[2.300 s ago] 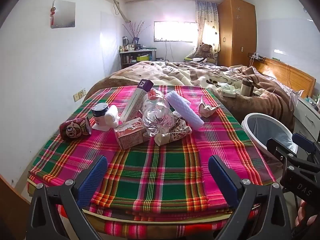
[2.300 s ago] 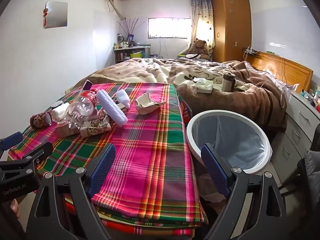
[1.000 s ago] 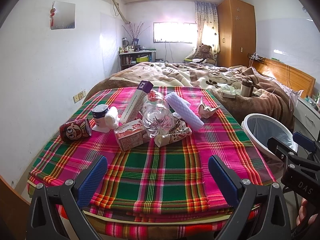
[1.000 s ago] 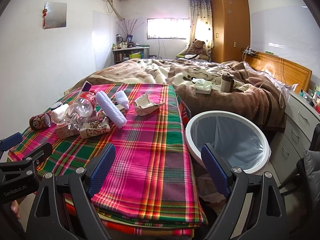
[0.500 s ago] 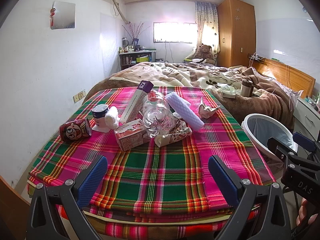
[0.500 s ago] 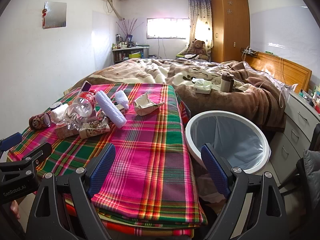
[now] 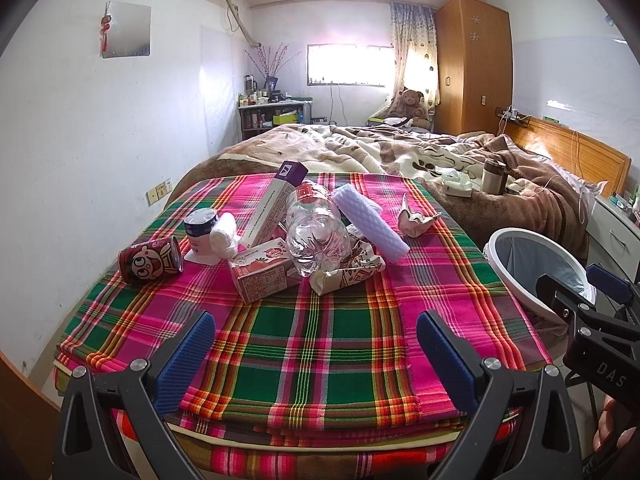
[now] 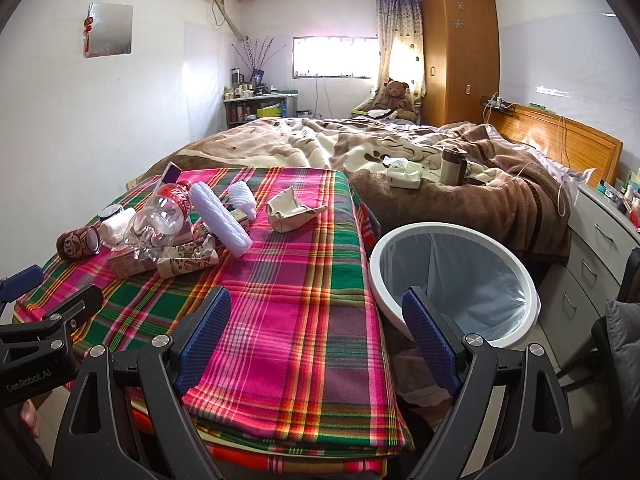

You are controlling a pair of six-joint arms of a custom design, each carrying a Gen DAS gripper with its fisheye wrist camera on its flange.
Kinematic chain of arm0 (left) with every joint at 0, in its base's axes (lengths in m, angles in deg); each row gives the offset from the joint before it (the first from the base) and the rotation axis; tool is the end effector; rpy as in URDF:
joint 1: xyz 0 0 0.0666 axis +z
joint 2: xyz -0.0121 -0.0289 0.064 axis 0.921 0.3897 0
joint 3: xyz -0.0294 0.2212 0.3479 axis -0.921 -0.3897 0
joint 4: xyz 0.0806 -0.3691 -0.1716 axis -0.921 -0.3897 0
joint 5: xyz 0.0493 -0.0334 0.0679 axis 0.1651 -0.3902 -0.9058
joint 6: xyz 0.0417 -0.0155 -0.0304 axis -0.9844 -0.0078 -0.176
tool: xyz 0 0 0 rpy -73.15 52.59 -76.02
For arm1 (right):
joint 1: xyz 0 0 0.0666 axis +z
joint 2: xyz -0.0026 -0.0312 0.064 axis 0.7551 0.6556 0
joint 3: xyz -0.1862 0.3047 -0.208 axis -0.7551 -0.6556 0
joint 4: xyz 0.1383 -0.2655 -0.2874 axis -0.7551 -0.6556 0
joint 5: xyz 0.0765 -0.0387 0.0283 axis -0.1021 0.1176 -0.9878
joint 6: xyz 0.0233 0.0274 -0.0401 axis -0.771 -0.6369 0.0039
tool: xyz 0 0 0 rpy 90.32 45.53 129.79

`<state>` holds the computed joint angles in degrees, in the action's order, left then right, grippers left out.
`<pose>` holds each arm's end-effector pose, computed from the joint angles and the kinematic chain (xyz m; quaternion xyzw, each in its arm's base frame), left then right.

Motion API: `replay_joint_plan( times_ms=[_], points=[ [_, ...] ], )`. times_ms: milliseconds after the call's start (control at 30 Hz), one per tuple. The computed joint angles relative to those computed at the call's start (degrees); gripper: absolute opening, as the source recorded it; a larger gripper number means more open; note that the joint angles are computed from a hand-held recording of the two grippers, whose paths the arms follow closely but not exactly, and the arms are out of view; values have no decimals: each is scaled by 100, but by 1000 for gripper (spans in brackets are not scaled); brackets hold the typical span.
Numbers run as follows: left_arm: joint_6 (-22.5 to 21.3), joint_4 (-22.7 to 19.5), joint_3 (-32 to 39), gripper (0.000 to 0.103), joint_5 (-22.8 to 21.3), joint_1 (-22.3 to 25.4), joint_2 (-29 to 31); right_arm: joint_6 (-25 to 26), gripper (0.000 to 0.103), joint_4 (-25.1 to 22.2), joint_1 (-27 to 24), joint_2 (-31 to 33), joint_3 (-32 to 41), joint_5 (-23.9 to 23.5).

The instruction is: Collect trash

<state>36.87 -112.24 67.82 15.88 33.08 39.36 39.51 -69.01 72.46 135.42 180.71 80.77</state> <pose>0.4582 -0.2768 0.4791 -0.2339 0.8499 0.1361 0.4521 0.5742 0.2535 0.4716 -0.2392 0.8428 0.1396 0.4615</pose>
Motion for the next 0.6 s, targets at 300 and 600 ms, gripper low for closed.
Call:
replay_joint_plan(
  times_ms=[300,600],
  points=[
    [7,1,-2,102,7,6,0,7,89,-2,-8,5,8,-2],
    [-23,40,-23,102,46,40,-1,24,89,-19,20,15,24,39]
  ],
)
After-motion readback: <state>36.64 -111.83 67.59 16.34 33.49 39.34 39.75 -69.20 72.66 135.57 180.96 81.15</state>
